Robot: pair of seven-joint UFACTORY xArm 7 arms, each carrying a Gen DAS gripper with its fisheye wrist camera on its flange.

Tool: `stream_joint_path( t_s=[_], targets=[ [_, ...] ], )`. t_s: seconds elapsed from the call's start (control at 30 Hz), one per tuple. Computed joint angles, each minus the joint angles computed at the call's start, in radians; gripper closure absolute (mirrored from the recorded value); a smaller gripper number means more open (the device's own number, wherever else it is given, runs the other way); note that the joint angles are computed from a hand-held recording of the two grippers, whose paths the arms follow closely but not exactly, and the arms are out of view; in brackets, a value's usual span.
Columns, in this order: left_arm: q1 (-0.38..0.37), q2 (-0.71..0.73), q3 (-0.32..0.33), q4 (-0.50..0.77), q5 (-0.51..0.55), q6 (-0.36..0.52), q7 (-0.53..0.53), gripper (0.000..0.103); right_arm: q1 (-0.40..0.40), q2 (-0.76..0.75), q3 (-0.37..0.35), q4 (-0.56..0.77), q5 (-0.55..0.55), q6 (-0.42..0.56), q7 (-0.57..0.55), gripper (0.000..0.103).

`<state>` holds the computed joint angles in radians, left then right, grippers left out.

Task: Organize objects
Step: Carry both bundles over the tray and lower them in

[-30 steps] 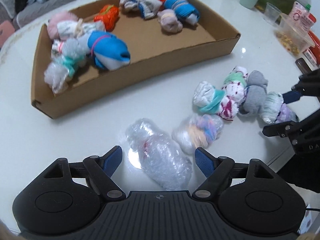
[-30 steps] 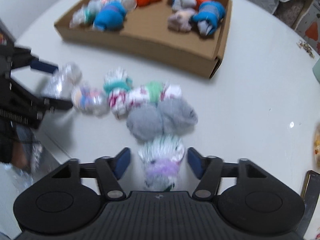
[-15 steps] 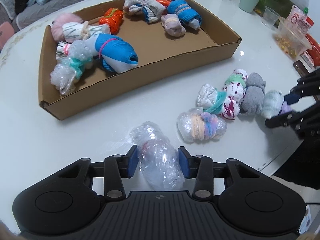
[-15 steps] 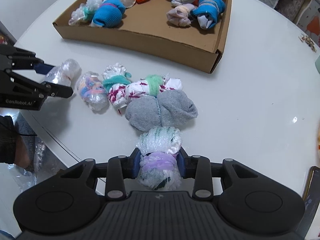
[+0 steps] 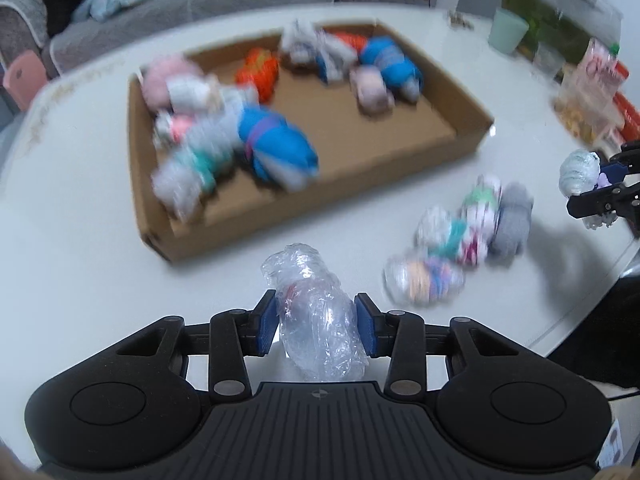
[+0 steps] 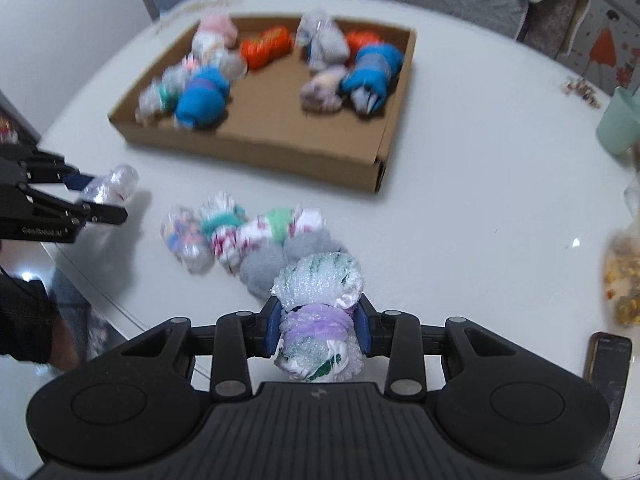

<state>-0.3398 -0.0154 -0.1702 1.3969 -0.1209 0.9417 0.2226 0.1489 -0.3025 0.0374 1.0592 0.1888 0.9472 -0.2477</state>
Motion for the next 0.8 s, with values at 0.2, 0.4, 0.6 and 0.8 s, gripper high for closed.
stream_joint_path(
  t_s=[0.2,0.4,0.6,0.8],
  targets=[
    [-0.011,0.102,-0.007,0.179,0.006,-0.047,-0.038,0.056,0.013,0.043,-0.014,0.069,0.078,-0.135,-0.024,0.070],
    [-0.065,0.323,-0.016,0.467,0.054,-0.074,-0.077,0.056,0.035,0.204,-0.006,0.224,0.181,-0.245,-0.105,0.070],
    [-0.119,0.502,0.010,0.661,0.125,-0.092,-0.043,0.056,0.022,0.377,0.034,0.354,0.233,-0.326,-0.181,0.070],
    [-0.115,0.589,0.022,0.701,0.120,-0.113,0.008,0.056,-0.002,0.509,0.074,0.453,0.208,-0.342,-0.170,0.070]
  ],
)
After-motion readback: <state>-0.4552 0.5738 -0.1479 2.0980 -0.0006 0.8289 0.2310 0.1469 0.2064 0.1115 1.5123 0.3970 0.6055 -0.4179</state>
